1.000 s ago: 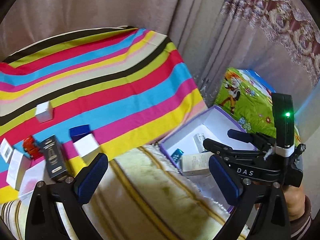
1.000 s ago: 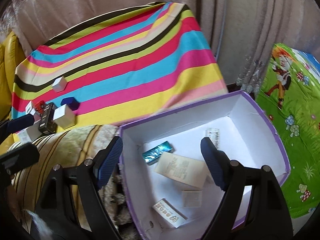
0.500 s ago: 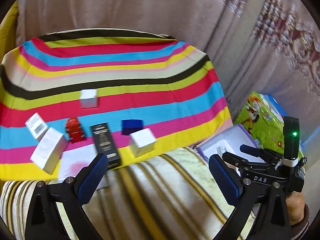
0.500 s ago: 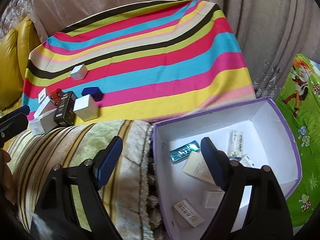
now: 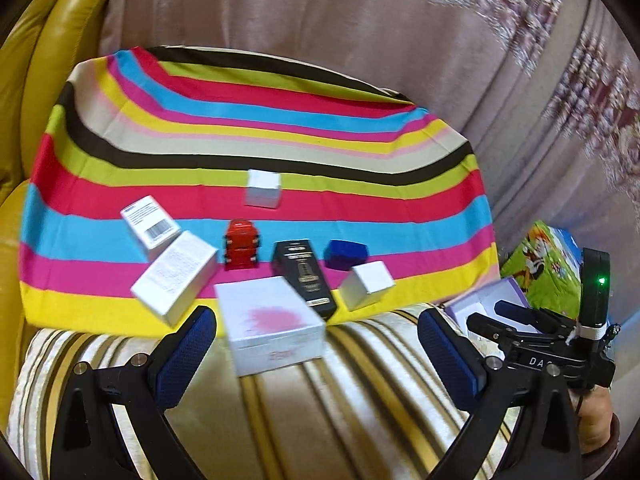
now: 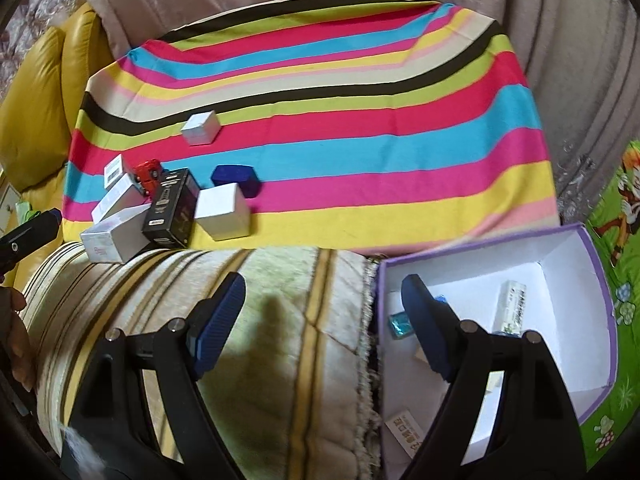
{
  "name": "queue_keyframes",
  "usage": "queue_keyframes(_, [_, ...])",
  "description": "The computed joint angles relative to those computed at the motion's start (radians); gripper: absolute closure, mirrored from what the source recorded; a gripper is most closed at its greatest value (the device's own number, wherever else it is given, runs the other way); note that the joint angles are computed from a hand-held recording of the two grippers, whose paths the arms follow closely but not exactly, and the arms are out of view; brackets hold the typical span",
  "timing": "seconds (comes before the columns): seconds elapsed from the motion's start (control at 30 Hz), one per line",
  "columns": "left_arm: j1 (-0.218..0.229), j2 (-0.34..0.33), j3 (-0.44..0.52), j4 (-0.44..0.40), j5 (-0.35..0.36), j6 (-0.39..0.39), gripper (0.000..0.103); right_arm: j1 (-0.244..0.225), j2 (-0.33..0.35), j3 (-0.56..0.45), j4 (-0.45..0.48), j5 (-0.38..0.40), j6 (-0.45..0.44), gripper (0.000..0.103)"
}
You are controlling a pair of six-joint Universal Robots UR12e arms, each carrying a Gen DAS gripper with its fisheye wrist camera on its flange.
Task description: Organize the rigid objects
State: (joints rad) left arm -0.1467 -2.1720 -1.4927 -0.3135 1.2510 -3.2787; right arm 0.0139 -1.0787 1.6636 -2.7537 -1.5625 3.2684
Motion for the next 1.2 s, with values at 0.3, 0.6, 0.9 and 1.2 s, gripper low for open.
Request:
queue_keyframes(0.3, [0.02, -0.001, -0.002, -0.015, 0.026, -0.028, 0.001, 0.018, 0.03, -0.055, 0.051, 0.026, -0.041, 0.02])
queue_keyframes(0.6, [0.038, -0.015, 0.02, -0.047, 0.068, -0.032, 0.001, 0.036, 0.072, -0.129, 0.119, 0.057, -0.105, 0.02])
queue_keyframes(0.9, [0.059, -0.042, 0.067, -0.108, 0.114, -0.068, 0.003, 0.055, 0.121, -0.201, 0.186, 0.07, -0.153, 0.02])
queue_keyframes(1.2, [0.078, -0.102, 0.181, -0.234, 0.117, -0.144, 0.004, 0.059, 0.159, -0.254, 0.231, 0.068, -0.149, 0.02])
